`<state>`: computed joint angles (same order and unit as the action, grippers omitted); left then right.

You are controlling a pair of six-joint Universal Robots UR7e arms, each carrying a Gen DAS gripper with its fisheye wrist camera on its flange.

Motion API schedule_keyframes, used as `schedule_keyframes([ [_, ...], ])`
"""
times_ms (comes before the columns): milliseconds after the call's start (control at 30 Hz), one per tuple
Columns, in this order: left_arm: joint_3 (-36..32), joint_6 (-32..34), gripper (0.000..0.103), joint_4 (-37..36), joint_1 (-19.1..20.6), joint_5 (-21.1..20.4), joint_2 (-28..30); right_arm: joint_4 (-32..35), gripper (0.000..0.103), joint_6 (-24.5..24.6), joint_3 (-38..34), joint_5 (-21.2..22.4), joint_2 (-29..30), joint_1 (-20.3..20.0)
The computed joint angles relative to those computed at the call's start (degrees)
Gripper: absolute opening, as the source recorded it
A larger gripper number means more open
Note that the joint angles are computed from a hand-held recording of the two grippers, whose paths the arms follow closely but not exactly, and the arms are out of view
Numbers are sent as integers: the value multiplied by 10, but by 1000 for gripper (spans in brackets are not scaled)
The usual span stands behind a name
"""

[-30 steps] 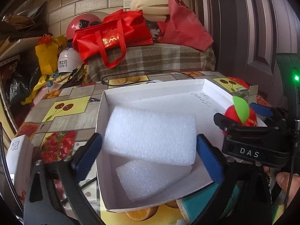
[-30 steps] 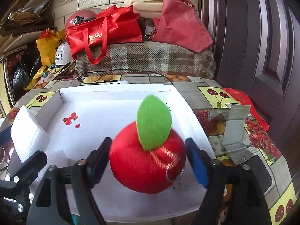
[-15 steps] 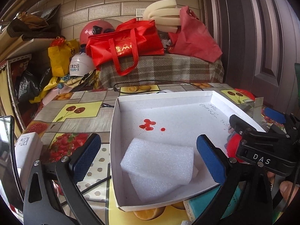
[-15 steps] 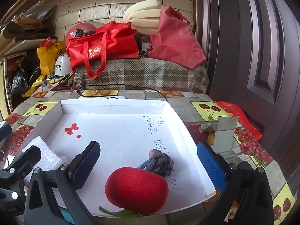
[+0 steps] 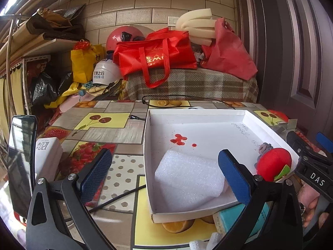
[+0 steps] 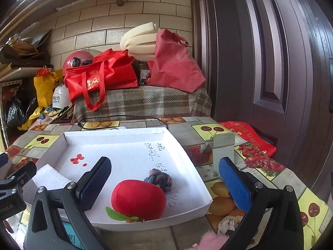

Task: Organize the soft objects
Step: 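Open both tools and pull them back to the pile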

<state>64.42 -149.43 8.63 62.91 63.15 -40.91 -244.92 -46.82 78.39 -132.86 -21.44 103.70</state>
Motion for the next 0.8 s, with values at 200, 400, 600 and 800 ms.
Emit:
schedule_keyframes([
  [200, 27, -9, 103, -6, 2, -3, -20, -16, 103, 9, 20, -8, -5, 4],
  [400, 61, -3, 103, -21, 0, -6, -42, -32, 103, 15, 52, -10, -15, 9],
  [600, 68, -14, 103, 22, 5, 6, -54, -39, 103, 26, 96, -13, -29, 15],
  [800, 48, -63, 103, 143, 23, 46, -59, -30, 103, 62, 181, -7, -60, 22],
])
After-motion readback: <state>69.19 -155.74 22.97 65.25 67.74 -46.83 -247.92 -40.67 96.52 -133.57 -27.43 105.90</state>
